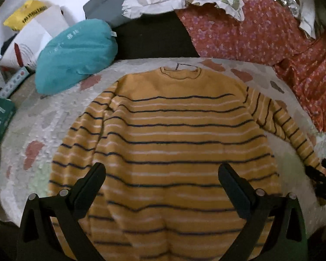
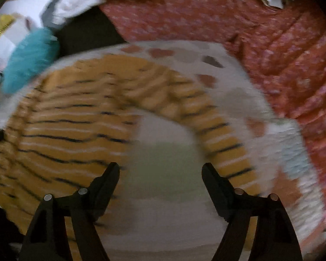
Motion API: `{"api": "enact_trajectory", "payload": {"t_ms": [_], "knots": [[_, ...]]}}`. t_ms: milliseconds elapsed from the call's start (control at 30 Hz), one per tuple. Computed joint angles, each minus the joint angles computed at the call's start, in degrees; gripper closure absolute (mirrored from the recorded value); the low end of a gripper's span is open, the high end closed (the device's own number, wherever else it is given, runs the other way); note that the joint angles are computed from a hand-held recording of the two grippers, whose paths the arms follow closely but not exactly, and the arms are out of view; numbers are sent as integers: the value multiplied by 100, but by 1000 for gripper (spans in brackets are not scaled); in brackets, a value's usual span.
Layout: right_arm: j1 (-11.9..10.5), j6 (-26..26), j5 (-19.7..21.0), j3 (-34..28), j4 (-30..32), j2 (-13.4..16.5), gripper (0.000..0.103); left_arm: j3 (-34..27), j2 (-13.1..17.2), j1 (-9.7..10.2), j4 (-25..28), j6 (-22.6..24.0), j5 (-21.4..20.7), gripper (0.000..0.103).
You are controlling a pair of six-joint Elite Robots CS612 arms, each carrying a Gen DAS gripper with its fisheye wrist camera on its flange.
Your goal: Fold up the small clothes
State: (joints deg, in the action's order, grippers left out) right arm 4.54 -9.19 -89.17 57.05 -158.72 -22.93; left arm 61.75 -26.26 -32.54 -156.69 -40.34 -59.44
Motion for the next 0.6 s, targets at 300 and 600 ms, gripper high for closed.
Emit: {"api": "enact_trajectory", "payload": {"t_ms": [300, 600], "knots": [[-27, -706, -1076, -620, 1278, 359, 24, 103, 78, 174, -586, -262, -853, 0], [-109, -544, -1679, -1724, 1567, 670, 97, 264, 4, 274, -910, -447, -1027, 0]]}}
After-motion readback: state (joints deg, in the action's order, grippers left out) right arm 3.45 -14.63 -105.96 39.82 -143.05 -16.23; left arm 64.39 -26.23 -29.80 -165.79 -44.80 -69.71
